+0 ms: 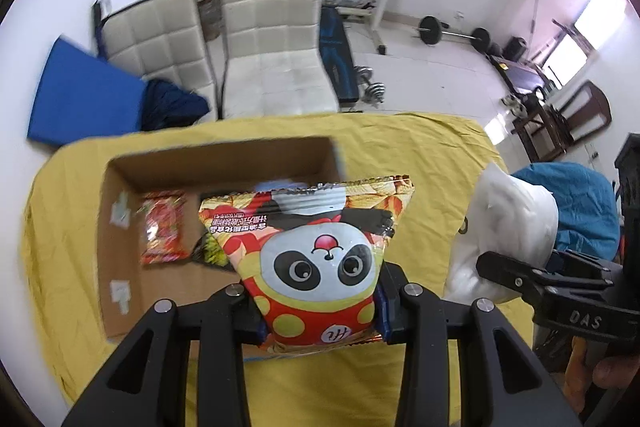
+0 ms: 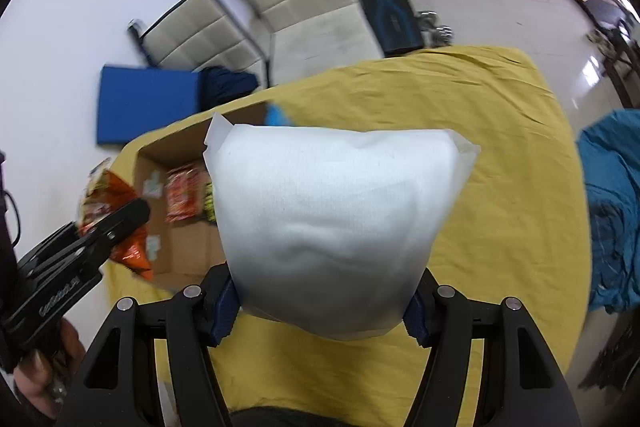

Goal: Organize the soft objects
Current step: 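Carry the panda bag and white bag over the cardboard box with both tools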

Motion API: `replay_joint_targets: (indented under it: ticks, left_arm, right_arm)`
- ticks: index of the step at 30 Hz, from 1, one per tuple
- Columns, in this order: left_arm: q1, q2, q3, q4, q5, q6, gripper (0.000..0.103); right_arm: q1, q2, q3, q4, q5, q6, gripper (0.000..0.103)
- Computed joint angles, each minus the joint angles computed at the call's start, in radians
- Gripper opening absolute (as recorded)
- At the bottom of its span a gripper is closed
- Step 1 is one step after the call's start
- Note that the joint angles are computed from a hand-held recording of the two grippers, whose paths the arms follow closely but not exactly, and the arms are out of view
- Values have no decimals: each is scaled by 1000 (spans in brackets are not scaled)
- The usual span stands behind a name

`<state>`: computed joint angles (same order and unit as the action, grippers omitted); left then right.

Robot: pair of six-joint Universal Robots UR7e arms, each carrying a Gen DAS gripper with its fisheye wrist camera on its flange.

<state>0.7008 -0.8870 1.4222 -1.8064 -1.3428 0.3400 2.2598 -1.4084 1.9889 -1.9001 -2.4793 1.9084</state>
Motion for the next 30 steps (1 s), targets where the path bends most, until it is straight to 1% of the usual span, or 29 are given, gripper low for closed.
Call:
replay_joint_targets:
  ticks: [2, 5, 7, 10, 12, 18, 20, 25, 30]
  left_arm:
    - [24, 12, -32, 10, 32, 11, 35]
    - [64, 37, -84, 32, 74, 22, 35]
    - [92, 59, -127, 62, 97, 19, 35]
    - [127, 95, -188, 109, 127, 9, 35]
    - [153, 129, -236, 146, 145, -6, 35]
    - [214, 234, -356, 265, 193, -65, 35]
    - [234, 276, -406, 308, 202, -78, 35]
    - [260, 348, -481, 364, 235, -92, 35]
    - [275, 410, -535, 448, 279, -101, 35]
  right_arm:
    - [-18, 53, -39, -60, 5, -78, 68]
    - [-62, 136, -83, -205, 27, -226, 68]
    - [-90, 181, -105, -270, 38, -295, 68]
    - [-145, 252, -119, -419, 85, -414, 68]
    - [-189, 297, -127, -512, 134, -489, 68]
    - [-290, 406, -151, -686, 245, -622, 68]
    - [-320, 439, -173, -702, 287, -659, 68]
    - [-381, 509, -223, -692, 399, -735, 68]
    - [-419, 541, -242, -685, 456, -758, 70]
